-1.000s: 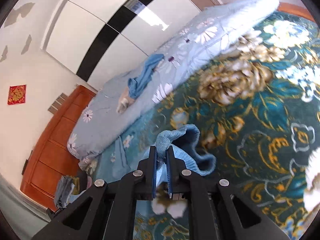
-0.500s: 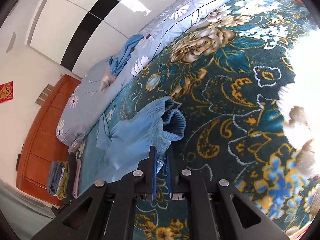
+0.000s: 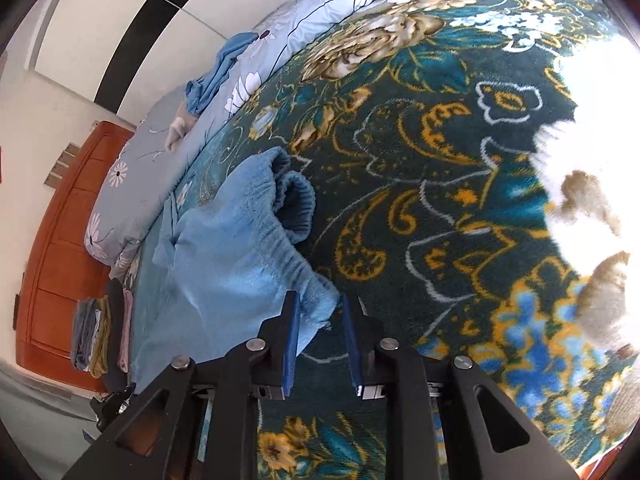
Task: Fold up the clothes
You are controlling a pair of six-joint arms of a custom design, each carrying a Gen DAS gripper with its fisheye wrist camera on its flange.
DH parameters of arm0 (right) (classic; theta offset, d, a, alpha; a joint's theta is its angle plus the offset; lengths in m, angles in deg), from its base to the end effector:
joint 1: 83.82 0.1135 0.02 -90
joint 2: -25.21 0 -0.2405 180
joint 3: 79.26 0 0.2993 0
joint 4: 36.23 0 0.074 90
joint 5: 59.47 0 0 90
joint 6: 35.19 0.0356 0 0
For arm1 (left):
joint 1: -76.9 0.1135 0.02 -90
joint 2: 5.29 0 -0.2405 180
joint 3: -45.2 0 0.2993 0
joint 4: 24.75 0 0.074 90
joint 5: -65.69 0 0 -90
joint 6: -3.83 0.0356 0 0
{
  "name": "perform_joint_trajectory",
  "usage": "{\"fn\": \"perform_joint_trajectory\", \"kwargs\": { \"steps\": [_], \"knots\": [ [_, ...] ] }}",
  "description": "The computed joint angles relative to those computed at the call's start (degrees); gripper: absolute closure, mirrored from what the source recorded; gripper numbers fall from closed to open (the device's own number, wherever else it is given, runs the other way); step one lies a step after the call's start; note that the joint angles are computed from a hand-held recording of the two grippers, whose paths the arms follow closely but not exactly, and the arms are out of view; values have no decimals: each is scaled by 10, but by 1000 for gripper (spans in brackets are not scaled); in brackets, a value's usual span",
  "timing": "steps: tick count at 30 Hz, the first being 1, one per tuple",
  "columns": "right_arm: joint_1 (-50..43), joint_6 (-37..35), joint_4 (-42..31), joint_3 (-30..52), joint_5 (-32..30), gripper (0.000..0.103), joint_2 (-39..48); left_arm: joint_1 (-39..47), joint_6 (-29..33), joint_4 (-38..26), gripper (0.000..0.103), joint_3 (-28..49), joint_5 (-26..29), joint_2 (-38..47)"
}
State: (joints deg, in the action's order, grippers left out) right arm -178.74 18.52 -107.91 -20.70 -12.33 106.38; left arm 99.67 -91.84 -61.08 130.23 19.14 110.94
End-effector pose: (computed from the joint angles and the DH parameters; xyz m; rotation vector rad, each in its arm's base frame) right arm 0.0025 -0.2530 0.1363 1.2295 2.1162 0.4802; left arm 0.3972 0.1402 0.0819 -0.4228 2.4749 -0.9123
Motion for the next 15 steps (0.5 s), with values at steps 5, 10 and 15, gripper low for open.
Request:
{"fn": "perform_joint_trajectory", "kwargs": {
  "steps": [5,10,15],
  "knots": [
    [33,56,39,56,-40,74,52,3,-23,16,65,-15,-19,-36],
    [134,174,106,136,-75,65,171,-29,-21,19,55,-29,-32,-79],
    [194,236,162,168,-64,65,218,-99,-34,12,48,-2,-41,-81]
  ]
}}
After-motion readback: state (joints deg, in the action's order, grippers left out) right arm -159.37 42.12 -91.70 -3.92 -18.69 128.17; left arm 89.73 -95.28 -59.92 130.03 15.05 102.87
